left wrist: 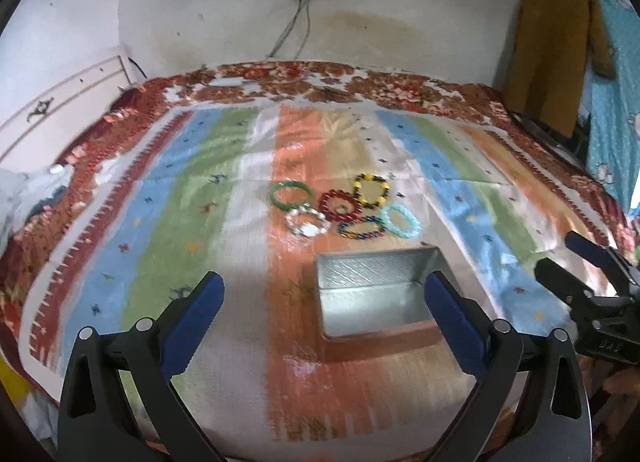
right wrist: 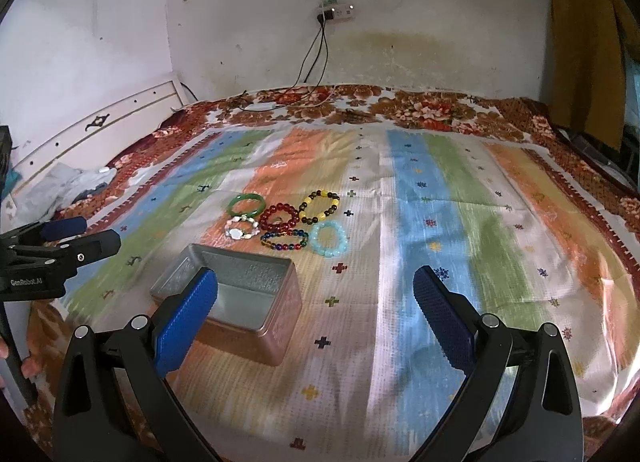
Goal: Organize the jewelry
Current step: 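Move both tools over the tin box toward the row of bracelets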
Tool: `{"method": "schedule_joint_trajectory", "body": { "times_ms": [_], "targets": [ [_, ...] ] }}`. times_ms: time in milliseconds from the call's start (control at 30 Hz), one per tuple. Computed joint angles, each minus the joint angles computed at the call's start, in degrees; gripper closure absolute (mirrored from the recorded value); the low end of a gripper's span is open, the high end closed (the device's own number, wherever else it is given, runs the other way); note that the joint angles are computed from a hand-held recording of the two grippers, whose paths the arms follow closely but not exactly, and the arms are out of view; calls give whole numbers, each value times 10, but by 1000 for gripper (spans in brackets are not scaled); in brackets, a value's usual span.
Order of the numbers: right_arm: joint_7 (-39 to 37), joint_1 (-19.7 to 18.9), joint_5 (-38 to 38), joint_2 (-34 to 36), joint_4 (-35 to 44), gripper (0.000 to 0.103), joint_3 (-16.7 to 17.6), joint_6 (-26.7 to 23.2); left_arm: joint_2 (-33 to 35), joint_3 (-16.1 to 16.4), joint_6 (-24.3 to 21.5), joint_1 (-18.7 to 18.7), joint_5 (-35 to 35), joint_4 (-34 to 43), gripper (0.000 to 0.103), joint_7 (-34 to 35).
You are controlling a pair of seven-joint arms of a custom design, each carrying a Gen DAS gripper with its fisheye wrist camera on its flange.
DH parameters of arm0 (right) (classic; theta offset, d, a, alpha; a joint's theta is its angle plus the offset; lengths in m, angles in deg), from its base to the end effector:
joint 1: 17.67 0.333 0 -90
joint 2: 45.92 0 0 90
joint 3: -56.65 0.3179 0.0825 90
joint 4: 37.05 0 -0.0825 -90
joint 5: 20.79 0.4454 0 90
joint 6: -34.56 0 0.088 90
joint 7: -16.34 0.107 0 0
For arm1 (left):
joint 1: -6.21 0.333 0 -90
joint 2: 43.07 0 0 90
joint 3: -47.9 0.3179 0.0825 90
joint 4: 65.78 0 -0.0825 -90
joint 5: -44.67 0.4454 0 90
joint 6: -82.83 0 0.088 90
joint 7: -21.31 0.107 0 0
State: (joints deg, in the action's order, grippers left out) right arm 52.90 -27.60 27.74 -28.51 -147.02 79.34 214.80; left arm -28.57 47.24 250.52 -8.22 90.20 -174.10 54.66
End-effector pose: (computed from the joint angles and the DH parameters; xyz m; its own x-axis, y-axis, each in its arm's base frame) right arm 0.6971 0.0702 0.3960 0.2511 -0.9669 -0.0443 -0.5743 -0.1120 -0.8109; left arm 0.6702 -0.2269 0.4185 -0.0131 -0.9983 0.0570 -0.6571 -0.0344 -0.7531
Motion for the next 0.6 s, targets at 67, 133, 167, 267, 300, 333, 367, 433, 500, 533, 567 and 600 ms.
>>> {"method": "schedule_joint_trajectory", "body": {
  "times_ms": [67,133,167,267,300,333,367,433,500,533,567,600],
  "targets": [
    [30,21,-24,6,11,4,-27,-15,8,1,-10,-2,4,14,5,3],
    [33,23,-29,11,17,4,-30,-19,16,2,-13,-2,3,27,5,9],
    [36,25,-31,13,19,4,-31,-17,19,6,-16,-5,9,33,5,5],
    [47,25,-39,19,28,4,-33,-16,34,-5,-21,6,-18,54,5,40],
    [57,32,-50,22,31,4,-41,-17,40,-8,-25,9,-31,62,5,57],
    [71,42,-64,24,34,4,-52,-16,46,-8,-28,9,-39,71,5,66],
    [89,54,-82,27,38,4,-65,-16,51,-6,-31,8,-46,78,5,75],
    [126,74,-120,36,50,4,-89,-17,62,-15,-29,16,-76,90,5,109],
    [170,100,-162,46,66,4,-123,-25,74,-19,-19,20,-108,101,5,140],
    [181,102,-174,50,70,4,-126,-29,77,-7,-20,10,-106,105,5,134],
    [188,98,-183,54,76,4,-124,-32,81,4,-24,1,-103,112,5,128],
    [197,96,-193,60,85,4,-124,-40,86,6,-28,0,-108,119,5,130]
  ]
}}
